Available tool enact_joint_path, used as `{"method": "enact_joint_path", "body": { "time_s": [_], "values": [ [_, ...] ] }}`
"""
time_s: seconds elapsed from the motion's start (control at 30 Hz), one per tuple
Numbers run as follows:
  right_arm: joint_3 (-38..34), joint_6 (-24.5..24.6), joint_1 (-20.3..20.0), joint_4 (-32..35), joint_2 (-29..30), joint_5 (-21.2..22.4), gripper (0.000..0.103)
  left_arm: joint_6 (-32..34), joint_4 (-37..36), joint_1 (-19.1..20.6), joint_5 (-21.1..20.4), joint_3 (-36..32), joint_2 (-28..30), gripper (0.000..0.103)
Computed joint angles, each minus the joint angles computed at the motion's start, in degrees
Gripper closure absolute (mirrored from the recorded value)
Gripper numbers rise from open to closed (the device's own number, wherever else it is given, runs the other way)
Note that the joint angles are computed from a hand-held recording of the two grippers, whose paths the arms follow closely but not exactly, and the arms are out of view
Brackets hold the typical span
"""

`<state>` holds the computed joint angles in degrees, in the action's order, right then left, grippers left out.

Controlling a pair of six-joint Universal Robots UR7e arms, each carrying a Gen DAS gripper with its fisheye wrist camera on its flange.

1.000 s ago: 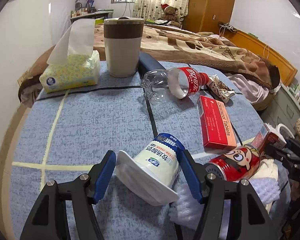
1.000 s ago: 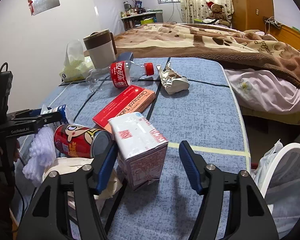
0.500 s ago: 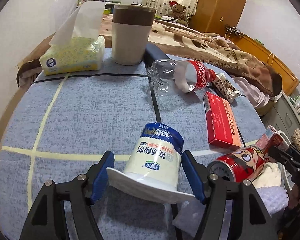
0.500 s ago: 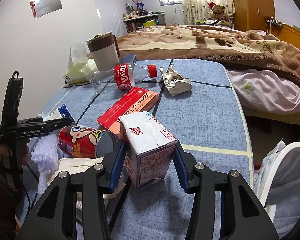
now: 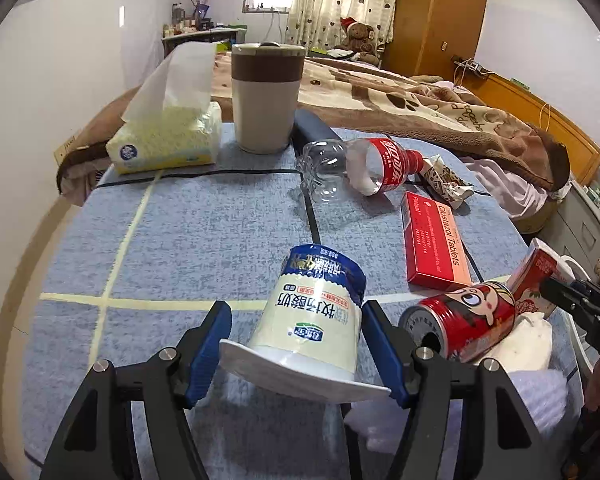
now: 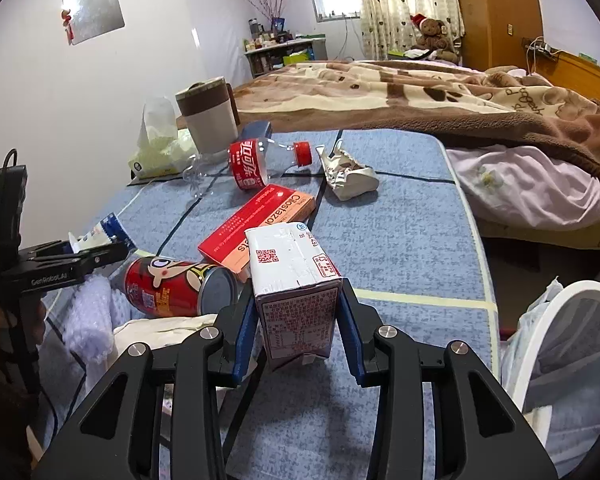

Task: Collect trash
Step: 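Carry the yogurt cup and milk carton with both tools over the wastebasket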

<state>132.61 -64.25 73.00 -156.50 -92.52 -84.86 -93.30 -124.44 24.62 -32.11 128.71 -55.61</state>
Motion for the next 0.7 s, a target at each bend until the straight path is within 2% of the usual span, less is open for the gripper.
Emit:
{"method": "enact_joint_path", "body": {
  "time_s": [0.43,0.6,0.7],
  "values": [
    [0.38,-0.07,-2.10,1.69,-4.62,5.50,0.064,-11.39,17.71,-5.62,0.20,-5.29,-0.14,0.036],
    [0.20,-0.28,-3.30,3.35,-6.37,7.56,0.064,-12.81,20.03,-7.40,0.37,-7.15,0.91,0.036],
    [0.04,-0.24,-3.88,4.00,-7.17,8.39,0.064,-11.45,18.99,-8.09,0.61,-8.34,2.20,0.036]
  ]
}}
